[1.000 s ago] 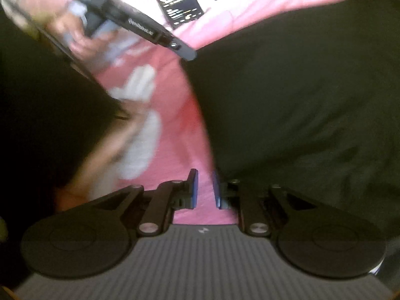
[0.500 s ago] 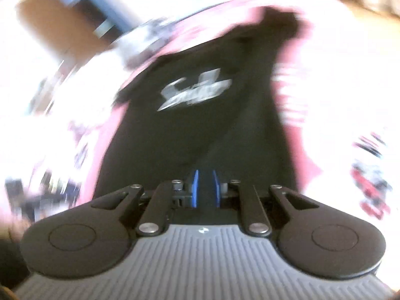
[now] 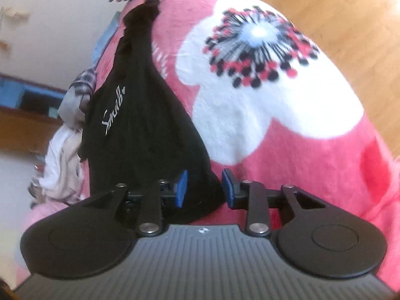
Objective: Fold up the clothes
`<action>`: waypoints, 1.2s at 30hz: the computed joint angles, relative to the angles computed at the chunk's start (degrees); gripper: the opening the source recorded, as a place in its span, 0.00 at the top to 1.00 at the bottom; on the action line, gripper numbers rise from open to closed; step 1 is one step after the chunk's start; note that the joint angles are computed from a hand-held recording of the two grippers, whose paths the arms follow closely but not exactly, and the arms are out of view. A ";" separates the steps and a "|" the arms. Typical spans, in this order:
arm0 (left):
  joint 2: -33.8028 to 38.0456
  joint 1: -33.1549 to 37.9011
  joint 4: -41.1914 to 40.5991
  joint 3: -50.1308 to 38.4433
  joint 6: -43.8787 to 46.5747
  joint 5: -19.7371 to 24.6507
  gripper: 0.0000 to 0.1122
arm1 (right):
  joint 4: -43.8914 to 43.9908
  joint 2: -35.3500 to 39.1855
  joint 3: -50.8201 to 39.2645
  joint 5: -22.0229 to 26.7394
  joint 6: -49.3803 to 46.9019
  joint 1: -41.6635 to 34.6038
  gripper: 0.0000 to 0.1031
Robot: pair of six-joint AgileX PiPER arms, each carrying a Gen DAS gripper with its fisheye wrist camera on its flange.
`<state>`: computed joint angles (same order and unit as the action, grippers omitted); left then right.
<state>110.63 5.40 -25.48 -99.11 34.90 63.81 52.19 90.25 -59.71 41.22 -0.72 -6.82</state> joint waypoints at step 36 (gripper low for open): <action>-2.60 -0.23 5.79 3.81 1.49 -1.66 0.68 | -29.06 -4.60 -2.01 -0.64 21.10 7.76 0.95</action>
<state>108.03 5.17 -19.69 -95.30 36.39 62.14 23.13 85.65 -61.72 40.58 20.38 0.94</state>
